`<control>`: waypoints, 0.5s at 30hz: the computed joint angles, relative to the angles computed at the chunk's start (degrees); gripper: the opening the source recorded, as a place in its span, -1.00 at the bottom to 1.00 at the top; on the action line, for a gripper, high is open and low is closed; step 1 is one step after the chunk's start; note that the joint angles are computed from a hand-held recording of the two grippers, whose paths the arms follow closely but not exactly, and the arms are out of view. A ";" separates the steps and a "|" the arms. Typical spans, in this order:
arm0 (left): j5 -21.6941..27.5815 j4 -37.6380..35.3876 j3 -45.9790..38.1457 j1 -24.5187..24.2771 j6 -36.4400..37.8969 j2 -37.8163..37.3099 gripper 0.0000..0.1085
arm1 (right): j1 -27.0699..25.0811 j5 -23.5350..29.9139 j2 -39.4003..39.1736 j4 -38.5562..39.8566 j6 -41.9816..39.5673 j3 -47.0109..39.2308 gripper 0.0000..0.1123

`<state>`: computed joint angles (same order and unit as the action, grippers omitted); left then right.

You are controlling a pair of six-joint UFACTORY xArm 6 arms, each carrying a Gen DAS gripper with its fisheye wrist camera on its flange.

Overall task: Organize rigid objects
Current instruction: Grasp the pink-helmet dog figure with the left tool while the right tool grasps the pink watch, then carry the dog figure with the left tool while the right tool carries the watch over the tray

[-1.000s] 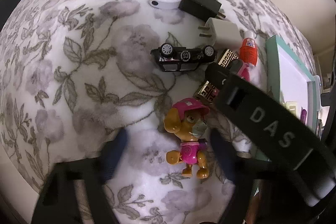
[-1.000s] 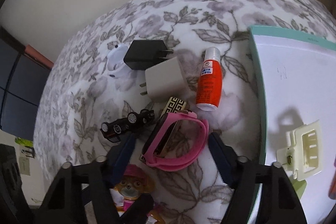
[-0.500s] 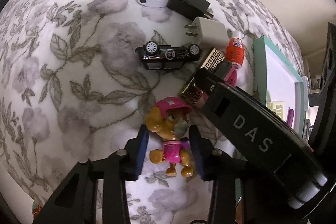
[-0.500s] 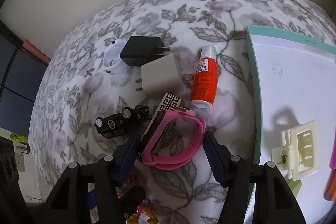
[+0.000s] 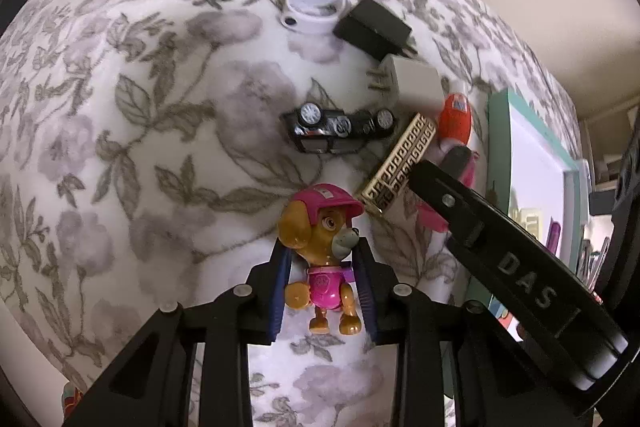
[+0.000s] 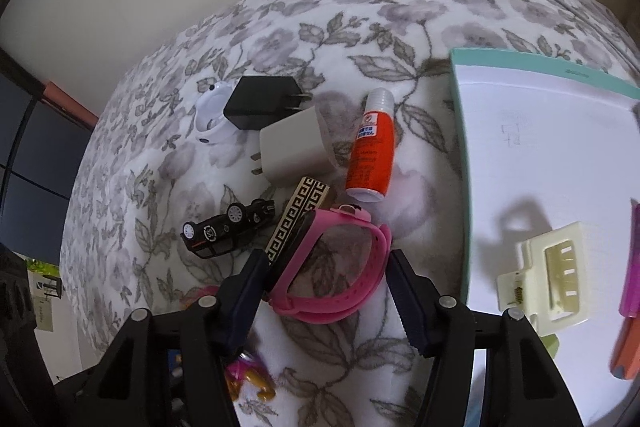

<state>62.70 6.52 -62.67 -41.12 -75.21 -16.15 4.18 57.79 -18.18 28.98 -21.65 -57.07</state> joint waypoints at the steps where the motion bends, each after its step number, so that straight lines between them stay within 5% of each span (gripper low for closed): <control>1: 0.39 0.82 -0.04 -0.14 -0.59 -0.39 -0.40 | -0.18 0.05 -0.18 0.27 -0.19 -0.13 0.14; 15: 0.24 14.69 -2.97 -3.25 -5.62 -3.33 -0.40 | -8.04 3.27 -3.17 6.91 -2.45 -5.23 0.13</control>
<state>62.95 21.21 -65.64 -44.37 -80.83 -19.48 -3.86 61.06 -21.35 35.89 -24.09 -62.30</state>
